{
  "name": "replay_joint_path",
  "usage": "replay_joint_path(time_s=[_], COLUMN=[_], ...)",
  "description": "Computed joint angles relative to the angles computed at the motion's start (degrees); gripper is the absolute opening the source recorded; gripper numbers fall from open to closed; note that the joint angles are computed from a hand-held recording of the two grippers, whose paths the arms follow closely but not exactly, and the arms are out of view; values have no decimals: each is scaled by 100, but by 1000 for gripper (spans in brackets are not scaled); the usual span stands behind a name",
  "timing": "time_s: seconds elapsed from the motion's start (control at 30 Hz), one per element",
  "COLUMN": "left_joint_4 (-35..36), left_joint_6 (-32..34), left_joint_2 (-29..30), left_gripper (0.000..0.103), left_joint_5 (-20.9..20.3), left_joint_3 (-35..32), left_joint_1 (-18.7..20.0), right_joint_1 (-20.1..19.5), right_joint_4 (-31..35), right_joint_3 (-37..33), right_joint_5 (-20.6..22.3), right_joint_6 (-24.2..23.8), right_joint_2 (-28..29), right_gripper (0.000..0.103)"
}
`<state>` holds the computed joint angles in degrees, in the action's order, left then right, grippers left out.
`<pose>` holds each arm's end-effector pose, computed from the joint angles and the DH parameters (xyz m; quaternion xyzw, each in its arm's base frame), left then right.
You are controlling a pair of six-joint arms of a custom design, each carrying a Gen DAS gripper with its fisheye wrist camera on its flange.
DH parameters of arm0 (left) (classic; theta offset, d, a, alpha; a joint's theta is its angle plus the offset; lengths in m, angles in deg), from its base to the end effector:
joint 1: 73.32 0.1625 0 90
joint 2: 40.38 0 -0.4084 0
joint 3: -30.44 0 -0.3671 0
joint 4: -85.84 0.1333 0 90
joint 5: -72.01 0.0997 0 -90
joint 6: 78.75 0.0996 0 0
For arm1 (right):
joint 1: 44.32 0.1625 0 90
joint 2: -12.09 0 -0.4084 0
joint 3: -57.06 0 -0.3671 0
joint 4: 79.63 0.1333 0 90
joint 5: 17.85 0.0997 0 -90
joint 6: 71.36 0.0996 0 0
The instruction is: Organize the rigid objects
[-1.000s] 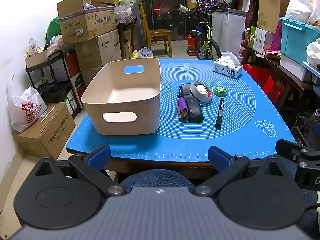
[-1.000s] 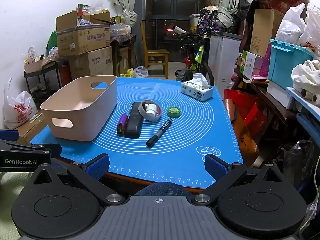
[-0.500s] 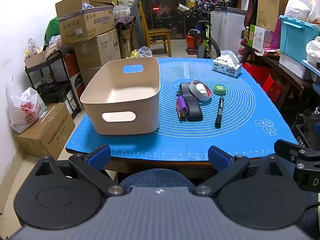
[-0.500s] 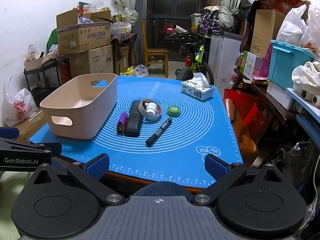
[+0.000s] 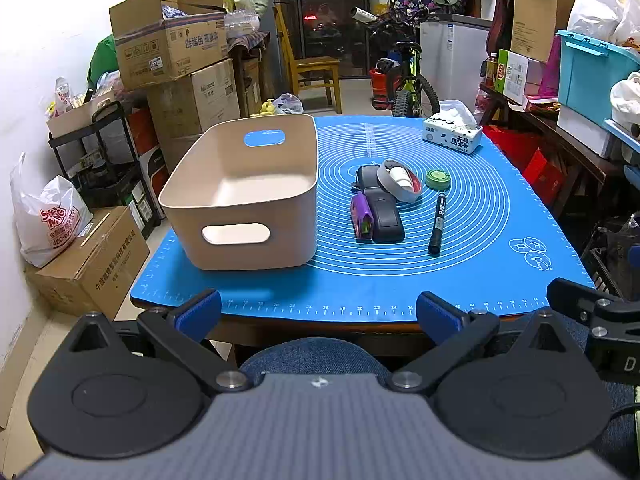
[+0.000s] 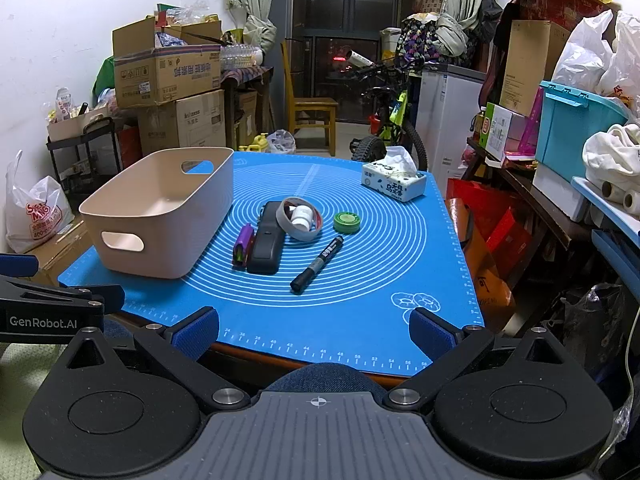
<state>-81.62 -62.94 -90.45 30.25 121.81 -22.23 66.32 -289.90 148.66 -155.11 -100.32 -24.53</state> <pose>-0.2515 -0.6421 0.2387 0.2861 0.8289 -0.3553 0.3239 0.2824 -0.5792 0.1678 0.1273 -0.7910 0.4684 0.3725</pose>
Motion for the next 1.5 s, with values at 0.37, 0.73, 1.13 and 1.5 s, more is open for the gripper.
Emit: replay_joint_path(time_s=[0.37, 0.73, 1.13, 1.5], left_joint_4=[-4, -31, 35, 45], left_joint_6=[4, 16, -11, -18], left_joint_2=[1, 9, 37, 12], left_gripper=[102, 102, 102, 102], left_joint_5=[2, -12, -10, -30], left_joint_3=[0, -1, -49, -30], left_joint_1=[0, -1, -22, -14], right_joint_1=[2, 2, -4, -4], right_joint_4=[-2, -12, -31, -40], right_joint_3=[-1, -2, 7, 3], right_joint_5=[-8, -12, 1, -1], right_joint_6=[-10, -17, -22, -28], right_joint_2=[1, 5, -6, 3], right_gripper=[101, 101, 101, 101])
